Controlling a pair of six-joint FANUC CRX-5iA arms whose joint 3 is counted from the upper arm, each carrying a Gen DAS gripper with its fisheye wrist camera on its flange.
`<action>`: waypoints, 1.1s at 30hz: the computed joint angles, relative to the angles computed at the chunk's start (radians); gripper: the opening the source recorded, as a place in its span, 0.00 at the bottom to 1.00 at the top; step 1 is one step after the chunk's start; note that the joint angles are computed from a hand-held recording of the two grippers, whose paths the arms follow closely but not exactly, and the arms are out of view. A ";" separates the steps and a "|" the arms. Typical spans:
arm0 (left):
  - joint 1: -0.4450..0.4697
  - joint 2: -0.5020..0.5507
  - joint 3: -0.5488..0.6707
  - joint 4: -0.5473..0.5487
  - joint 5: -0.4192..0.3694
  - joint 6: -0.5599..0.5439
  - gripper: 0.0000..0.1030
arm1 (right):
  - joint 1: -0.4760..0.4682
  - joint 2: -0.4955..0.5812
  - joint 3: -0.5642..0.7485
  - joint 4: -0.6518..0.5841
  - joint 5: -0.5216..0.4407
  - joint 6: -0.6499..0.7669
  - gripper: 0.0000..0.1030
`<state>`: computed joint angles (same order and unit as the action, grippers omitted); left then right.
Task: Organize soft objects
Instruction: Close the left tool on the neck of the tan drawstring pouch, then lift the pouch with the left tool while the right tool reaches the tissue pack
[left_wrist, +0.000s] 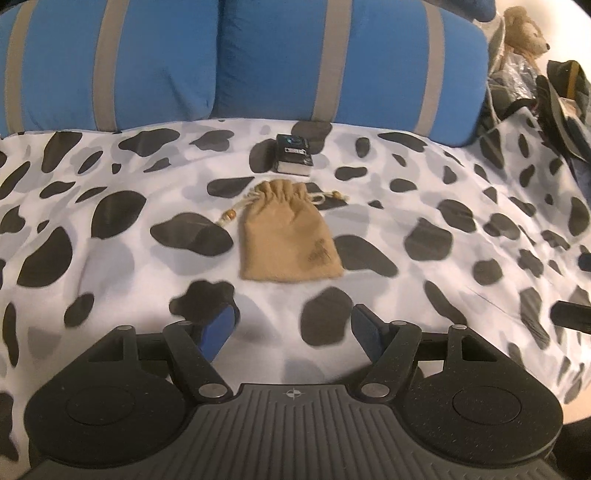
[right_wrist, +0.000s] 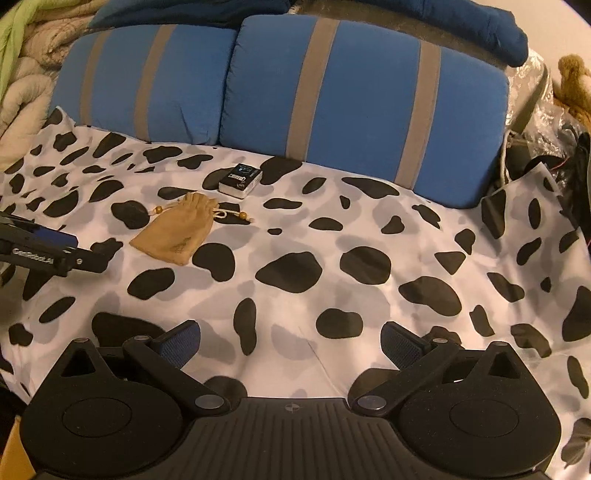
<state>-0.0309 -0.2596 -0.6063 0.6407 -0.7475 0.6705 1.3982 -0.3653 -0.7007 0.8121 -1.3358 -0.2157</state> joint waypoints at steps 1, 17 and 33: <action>-0.003 0.017 0.002 0.016 0.015 -0.011 0.67 | -0.010 0.003 0.002 -0.001 0.003 0.005 1.00; -0.060 0.282 0.099 0.129 0.126 -0.052 0.40 | -0.132 0.007 0.009 -0.042 0.115 0.109 1.00; -0.095 0.235 0.120 -0.005 0.136 0.055 0.03 | -0.152 0.002 0.004 -0.051 0.177 0.138 1.00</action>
<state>-0.1263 -0.0251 -0.4859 0.6359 -0.6118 0.7256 1.2460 -0.3635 -0.6970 0.7608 -1.1586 -0.0779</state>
